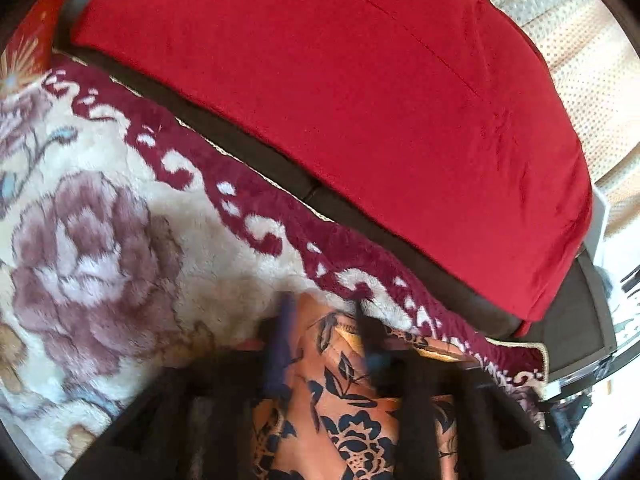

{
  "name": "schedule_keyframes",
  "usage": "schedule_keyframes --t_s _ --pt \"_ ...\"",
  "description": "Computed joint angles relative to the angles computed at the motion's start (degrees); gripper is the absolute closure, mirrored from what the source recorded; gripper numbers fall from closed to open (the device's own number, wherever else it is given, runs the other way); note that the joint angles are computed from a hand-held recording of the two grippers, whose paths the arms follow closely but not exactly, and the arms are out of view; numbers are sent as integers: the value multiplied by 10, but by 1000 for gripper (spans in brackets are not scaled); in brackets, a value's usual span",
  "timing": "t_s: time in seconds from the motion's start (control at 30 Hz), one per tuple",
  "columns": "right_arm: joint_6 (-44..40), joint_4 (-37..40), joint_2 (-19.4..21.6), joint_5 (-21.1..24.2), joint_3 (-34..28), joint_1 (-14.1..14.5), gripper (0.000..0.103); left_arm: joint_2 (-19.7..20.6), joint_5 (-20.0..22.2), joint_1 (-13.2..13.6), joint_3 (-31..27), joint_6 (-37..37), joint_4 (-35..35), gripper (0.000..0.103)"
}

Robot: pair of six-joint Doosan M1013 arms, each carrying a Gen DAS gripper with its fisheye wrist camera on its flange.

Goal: Fold small clothes

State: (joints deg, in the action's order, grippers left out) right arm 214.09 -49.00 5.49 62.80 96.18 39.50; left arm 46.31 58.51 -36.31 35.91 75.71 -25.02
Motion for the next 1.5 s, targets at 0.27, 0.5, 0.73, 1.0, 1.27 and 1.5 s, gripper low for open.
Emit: schedule_keyframes --t_s 0.27,0.5,0.73,1.0,1.27,1.5 --pt "-61 55 26 -20 -18 -16 27 49 112 -12 -76 29 -11 31" --pt "-223 35 92 134 -123 2 95 -1 -8 -15 0 61 18 96" --pt "-115 59 63 118 -59 -16 97 51 85 -12 -76 -12 73 96" --pt "-27 23 28 93 -28 3 76 15 51 -2 -37 -41 74 62" --pt "-22 -49 8 146 -31 55 28 -79 -36 -12 88 72 71 42" --pt "-132 -64 46 88 -81 88 31 -105 -14 -54 150 152 142 31"
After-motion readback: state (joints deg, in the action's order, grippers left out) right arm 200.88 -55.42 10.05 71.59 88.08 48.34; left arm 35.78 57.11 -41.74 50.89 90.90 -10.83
